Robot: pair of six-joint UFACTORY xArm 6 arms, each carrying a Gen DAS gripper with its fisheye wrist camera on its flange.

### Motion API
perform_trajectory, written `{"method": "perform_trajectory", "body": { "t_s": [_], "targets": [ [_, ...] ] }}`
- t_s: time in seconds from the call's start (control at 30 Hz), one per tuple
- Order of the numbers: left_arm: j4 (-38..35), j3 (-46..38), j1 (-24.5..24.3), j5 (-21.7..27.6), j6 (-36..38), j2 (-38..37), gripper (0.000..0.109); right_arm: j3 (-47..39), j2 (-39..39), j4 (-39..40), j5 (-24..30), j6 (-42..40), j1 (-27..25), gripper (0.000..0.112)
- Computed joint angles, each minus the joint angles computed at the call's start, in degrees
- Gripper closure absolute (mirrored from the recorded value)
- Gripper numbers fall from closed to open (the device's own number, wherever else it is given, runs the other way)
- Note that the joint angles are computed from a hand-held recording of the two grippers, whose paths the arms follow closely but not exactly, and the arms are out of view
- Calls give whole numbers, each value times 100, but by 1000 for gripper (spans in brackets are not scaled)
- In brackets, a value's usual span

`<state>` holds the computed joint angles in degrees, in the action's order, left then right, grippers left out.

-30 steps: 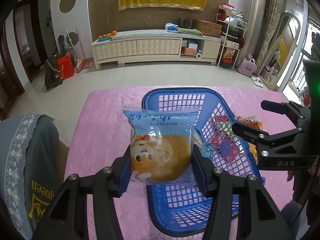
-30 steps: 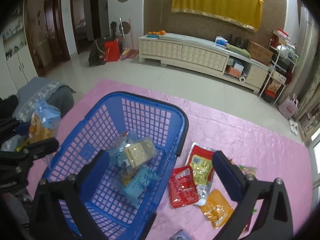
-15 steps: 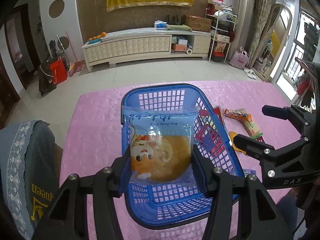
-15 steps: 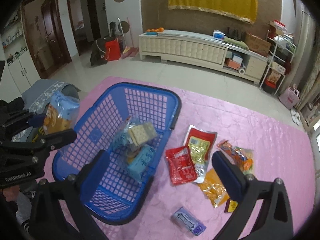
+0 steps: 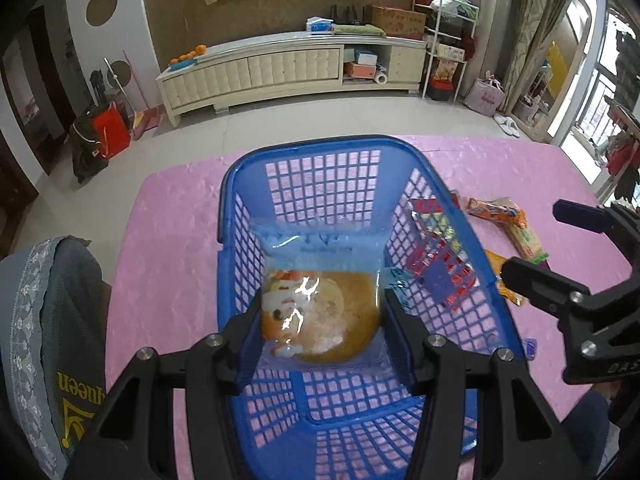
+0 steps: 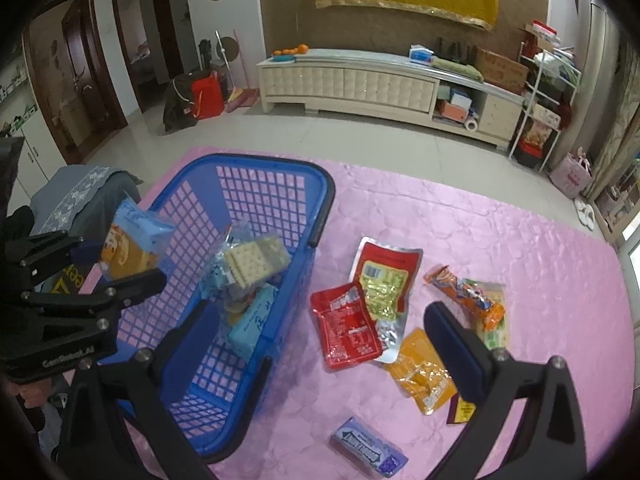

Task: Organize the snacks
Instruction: 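Lower the bun bag into the blue basket and open the left tool, then lift both tools out of the basket and move over the snacks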

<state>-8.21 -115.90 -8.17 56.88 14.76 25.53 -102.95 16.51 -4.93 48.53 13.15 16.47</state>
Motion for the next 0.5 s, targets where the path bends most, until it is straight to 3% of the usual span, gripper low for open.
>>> {"method": "perform_trajectory", "body": {
  "t_s": [0.03,0.1,0.5],
  "targets": [
    [12,-65,17,7,-23,52,56,10,-3,4,-26,17,-3,9],
    [14,-54,35,-30,-61,48,41,34,-17,-7,-80,64,-2,9],
    [-213,1403,85,-772,46,-1189,36,424,-557,-89,-93,219,150,9]
  ]
}}
